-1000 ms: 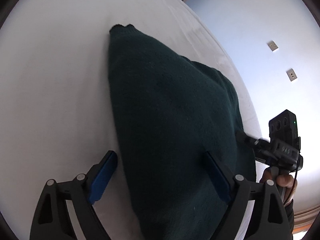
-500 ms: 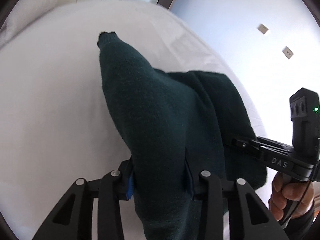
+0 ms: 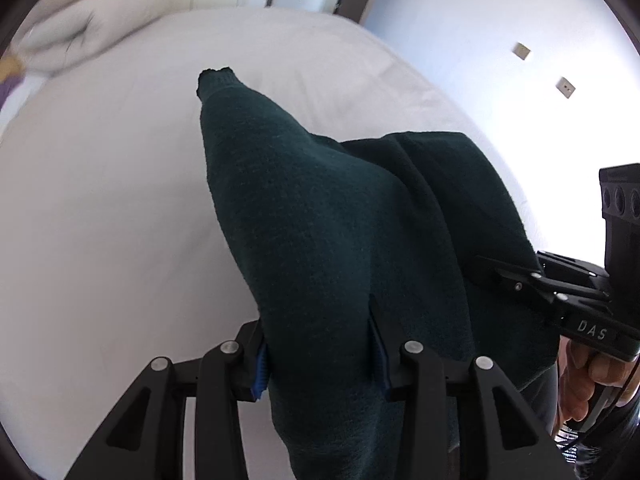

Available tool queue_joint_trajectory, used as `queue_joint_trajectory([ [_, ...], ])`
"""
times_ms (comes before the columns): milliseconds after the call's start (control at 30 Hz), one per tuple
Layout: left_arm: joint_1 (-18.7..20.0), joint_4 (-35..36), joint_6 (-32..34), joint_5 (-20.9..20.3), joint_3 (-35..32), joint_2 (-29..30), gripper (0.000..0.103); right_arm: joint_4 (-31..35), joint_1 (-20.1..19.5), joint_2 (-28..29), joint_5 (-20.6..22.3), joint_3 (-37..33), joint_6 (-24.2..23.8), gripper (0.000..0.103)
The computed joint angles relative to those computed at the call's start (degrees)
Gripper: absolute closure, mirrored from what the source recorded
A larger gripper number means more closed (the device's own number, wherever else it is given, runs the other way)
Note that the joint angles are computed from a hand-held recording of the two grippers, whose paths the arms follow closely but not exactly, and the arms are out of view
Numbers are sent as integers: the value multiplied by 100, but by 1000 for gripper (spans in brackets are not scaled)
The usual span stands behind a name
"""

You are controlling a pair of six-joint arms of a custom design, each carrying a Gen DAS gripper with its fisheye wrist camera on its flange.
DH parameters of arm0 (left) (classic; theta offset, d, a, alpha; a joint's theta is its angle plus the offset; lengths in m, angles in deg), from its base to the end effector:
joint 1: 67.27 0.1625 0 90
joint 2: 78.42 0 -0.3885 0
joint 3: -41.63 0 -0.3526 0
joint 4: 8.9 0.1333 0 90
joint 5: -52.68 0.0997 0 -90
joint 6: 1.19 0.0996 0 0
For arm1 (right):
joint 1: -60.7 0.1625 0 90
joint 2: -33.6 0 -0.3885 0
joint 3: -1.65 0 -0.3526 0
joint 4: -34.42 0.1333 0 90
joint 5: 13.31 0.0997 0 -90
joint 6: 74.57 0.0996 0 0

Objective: Fold small clothes

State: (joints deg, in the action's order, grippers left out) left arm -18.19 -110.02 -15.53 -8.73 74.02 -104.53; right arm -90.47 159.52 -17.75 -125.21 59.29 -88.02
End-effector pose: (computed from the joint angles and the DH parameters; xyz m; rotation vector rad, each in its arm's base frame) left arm -0.3912 -0.7276 0.2162 0.5939 2.6412 -0.4212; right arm 0.2062 -0.7016 0.3939 0.3862 -2.6436 0.6588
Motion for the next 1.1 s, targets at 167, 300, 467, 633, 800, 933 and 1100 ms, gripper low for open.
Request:
queue_joint_trajectory([
  [167,223,-541,-284,46,1519,-608,56,-554,-265,-387,330,1434,405,82],
  [300,500,-1471,-316,-496,2111,-830,39,-1232,-674,-562,602,2220,596,76],
  [467,639,-1713,-429,-884,2209,-902,33,-1240,-1190,-864,2001,2469,1057,70],
  [633,425,-1872,-830,-234,2856,-1395,30,-1826,-1017,-1223,1515,2777,1493,57],
  [800,-105,-2531,-609,689,3433,-1807,30,-1957,-724,-1709,1692,2805,1217,57],
  [933,-254,-2475,-69,753,3097,-1466,30,-1520,-462,-1394,2085,2426,826,57],
  [1100,-160,-1931,-190,806,2783,-1061,31,-920,-582,-688,1481,1835,1362,77],
])
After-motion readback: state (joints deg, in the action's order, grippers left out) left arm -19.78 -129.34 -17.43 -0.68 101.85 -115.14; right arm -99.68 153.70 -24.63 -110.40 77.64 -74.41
